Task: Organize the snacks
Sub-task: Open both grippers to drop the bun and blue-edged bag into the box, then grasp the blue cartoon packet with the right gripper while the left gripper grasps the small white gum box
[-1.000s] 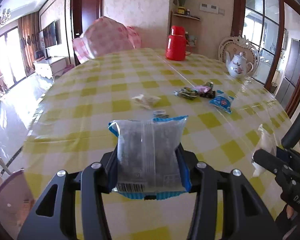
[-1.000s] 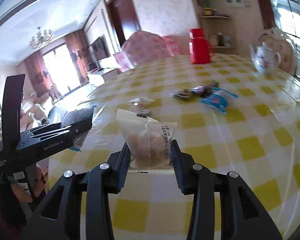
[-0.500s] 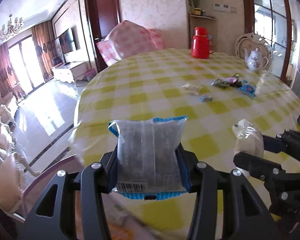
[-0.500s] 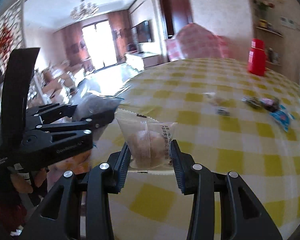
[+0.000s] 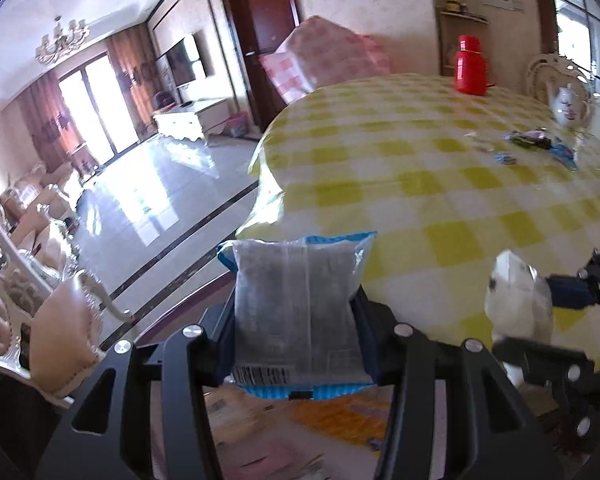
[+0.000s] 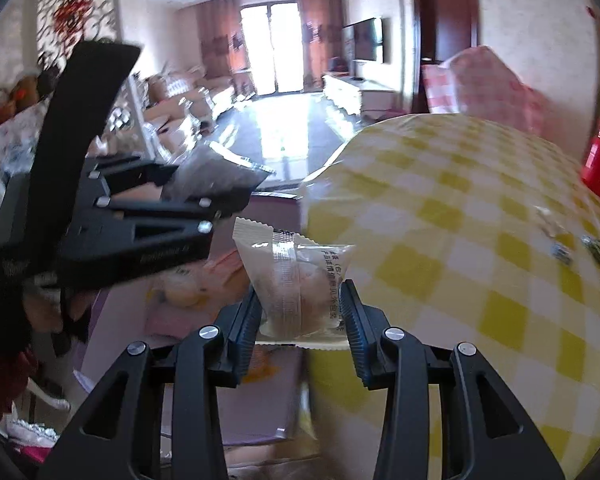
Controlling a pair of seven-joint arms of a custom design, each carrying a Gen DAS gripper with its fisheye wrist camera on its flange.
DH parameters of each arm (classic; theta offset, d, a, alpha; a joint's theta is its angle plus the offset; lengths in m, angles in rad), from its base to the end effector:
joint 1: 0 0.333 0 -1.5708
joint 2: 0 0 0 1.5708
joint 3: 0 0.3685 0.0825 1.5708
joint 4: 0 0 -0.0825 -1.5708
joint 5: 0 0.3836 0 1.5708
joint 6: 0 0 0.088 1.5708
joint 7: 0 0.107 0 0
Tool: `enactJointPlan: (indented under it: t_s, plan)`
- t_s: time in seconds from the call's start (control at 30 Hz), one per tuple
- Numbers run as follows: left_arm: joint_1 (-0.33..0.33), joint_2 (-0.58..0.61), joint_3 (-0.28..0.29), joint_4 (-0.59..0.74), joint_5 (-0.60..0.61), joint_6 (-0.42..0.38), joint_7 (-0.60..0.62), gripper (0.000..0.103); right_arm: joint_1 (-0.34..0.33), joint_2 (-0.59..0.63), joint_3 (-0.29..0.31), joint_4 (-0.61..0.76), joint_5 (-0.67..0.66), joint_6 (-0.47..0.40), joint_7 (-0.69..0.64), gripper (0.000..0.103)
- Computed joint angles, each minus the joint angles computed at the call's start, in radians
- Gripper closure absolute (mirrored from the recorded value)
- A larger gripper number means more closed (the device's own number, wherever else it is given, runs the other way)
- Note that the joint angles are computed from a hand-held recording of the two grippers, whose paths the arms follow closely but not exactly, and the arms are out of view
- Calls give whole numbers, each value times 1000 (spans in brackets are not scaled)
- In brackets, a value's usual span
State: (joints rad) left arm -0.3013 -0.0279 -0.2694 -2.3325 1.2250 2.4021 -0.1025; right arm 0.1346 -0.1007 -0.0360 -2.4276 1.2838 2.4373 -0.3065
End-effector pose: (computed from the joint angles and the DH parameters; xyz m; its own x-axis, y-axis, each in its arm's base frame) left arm 0.4355 -0.2723 0.4131 0.2595 -0.9452 -0.1981 -0.6882 -0.0371 -0.7246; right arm 0.4785 0.0493 0.4092 0.8452 -0.5304 -0.0656 -0.3904 -0.5288 -0.7537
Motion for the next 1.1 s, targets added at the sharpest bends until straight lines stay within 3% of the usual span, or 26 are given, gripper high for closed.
enactJointPlan:
  t_s: [0.2, 0.33, 0.37, 0.4, 0.47, 0.57, 0.63, 0.73, 0.83, 0.93, 1.1]
  plan:
    - [26, -45, 13, -55, -48, 11, 21, 54, 29, -11, 21, -33, -19, 17, -27, 63]
    - [43, -52, 13, -65, -65, 8, 13, 52, 38, -15, 16, -35, -6, -35, -51, 61]
    - [46, -52, 12, -64, -71, -1, 12, 50, 34, -8, 8, -24, -17, -81, -43, 60]
    - [48, -47, 11, -58, -76, -9, 6, 48, 29, 4, 3, -11, -21, -114, -32, 51]
    - [44, -41, -1, -44, -73, -91, -22, 15, 12, 13, -9, 5, -4, -153, -11, 29]
    - [23, -37, -22, -26, -27, -198, -53, 2, -29, 35, -30, 43, -5, -181, 32, 27]
    - [14, -36, -19, -14, -18, -203, -58, 2, -57, 57, -42, 72, -4, -200, 56, 27]
    - [11, -23, -13, 9, 4, -152, -67, 2, -111, 95, -62, 118, -9, -198, 94, 27]
    - [6, 28, -4, 68, 7, -67, -54, 2, -156, 158, -70, 180, 29, -107, 95, 25]
    - [3, 113, 12, 159, 8, 84, -5, 2, -217, 253, -84, 289, 19, -77, 218, 24]
    - [-55, 319, 37, 391, -12, 195, 118, 2, -314, 389, -88, 456, -24, 3, 428, 23]
